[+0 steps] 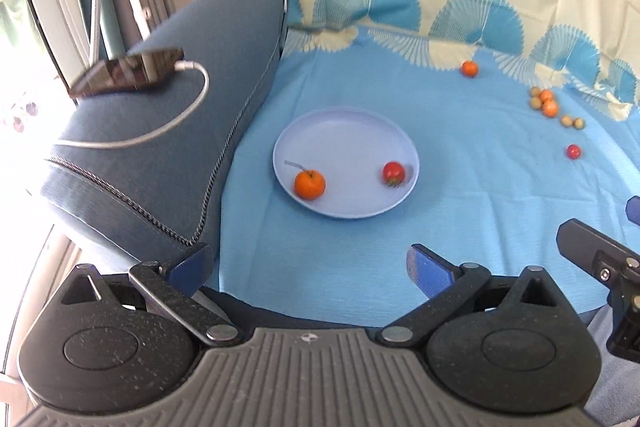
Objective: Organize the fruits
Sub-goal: 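Withdraw both open tools from the plate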
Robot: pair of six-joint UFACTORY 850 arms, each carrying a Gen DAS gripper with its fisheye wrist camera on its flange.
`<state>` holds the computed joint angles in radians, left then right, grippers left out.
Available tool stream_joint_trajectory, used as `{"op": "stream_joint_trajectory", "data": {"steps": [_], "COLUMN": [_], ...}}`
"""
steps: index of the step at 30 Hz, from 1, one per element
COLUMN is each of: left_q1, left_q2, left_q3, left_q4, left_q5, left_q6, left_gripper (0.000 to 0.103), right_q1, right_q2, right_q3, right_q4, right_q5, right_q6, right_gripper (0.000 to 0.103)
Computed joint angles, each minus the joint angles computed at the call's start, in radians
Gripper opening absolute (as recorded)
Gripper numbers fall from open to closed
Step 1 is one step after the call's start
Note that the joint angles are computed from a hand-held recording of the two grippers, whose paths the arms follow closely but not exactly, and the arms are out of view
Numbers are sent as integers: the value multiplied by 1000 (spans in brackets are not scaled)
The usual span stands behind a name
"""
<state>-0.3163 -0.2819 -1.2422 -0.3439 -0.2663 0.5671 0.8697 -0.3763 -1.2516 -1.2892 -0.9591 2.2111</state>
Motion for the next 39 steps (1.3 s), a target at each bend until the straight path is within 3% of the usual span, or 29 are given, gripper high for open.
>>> {"op": "stream_joint_trajectory", "data": {"steps": [11, 39], "left_q1": [-13, 9], "left_q2": [69, 22], "left_q3": [56, 28], "left_q4": [-48, -41], "left_q5": [41, 12], "left_q6": [53, 36], "left_gripper": [103, 103], "right_q1": [60, 34], "right_q2": [15, -24], "right_q3": [9, -24], "right_q4": [-14, 33], "right_q5": [-96, -33], "right_q6": [30, -28], "right_gripper": [102, 102]}}
